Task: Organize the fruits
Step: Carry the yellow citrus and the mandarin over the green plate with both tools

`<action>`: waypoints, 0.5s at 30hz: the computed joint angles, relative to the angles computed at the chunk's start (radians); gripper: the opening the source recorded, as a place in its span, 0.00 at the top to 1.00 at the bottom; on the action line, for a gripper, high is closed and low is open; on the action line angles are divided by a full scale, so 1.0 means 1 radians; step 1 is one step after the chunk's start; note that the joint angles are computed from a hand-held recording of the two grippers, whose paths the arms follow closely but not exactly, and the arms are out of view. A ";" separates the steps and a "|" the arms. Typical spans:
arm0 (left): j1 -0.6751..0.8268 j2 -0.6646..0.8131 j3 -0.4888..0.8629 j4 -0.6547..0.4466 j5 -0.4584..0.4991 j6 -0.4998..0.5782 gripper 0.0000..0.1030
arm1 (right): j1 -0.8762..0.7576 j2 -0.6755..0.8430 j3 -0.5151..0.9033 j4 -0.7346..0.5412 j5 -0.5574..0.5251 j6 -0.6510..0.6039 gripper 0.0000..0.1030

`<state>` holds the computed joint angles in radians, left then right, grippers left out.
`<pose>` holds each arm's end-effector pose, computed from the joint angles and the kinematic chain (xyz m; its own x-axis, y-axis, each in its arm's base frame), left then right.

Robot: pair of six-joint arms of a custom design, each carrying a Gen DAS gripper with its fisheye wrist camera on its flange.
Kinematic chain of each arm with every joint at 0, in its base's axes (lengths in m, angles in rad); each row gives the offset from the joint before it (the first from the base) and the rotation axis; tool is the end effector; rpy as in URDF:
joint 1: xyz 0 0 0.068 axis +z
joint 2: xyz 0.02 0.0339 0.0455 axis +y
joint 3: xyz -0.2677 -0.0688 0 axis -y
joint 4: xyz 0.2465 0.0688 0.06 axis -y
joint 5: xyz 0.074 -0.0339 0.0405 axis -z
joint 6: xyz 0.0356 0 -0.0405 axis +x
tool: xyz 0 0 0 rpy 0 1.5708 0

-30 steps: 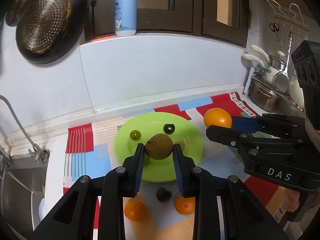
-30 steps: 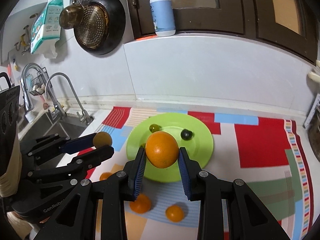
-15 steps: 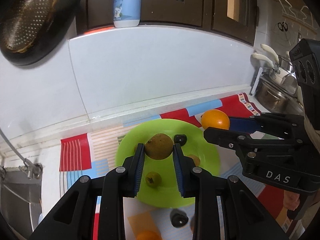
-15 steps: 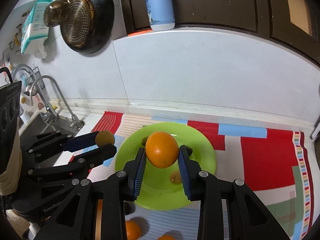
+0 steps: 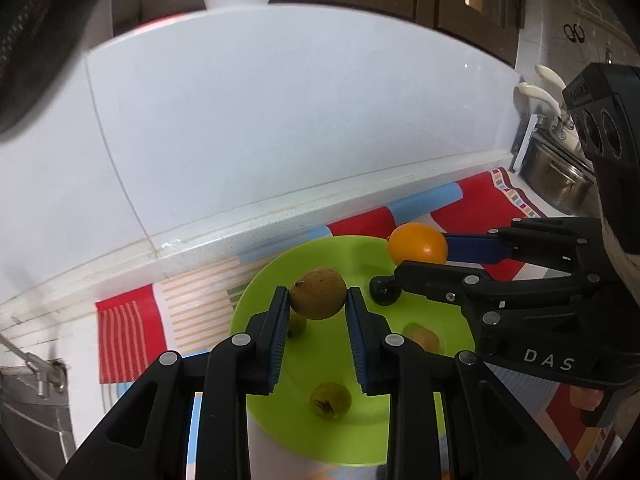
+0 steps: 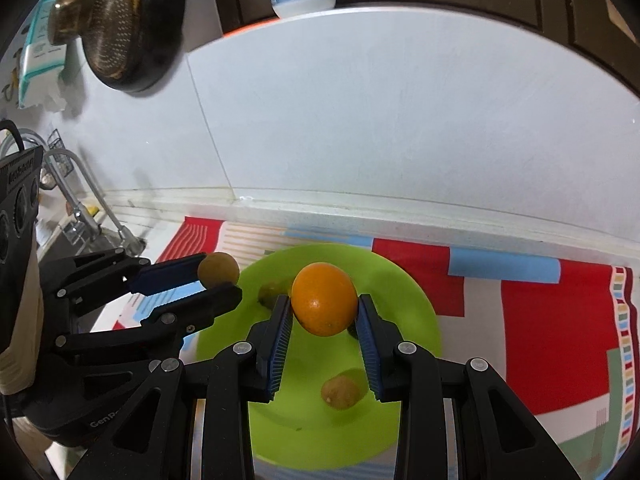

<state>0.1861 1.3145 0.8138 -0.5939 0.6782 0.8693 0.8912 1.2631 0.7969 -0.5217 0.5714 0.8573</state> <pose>0.2437 0.0232 0.2164 -0.4578 0.5191 -0.7218 0.7566 0.6538 -0.0097 0.1679 0.1771 0.2246 -0.6966 0.1498 -0.7016 0.0910 0.9885 0.1207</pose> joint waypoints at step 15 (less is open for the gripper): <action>-0.101 0.169 0.008 0.147 -0.086 -0.055 0.72 | -0.187 0.092 -0.066 0.196 -0.165 -0.129 0.67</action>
<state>0.0855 1.4839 0.8215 -0.4464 0.5917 0.8142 0.7045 1.3550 0.7308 -0.3257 0.4065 0.7285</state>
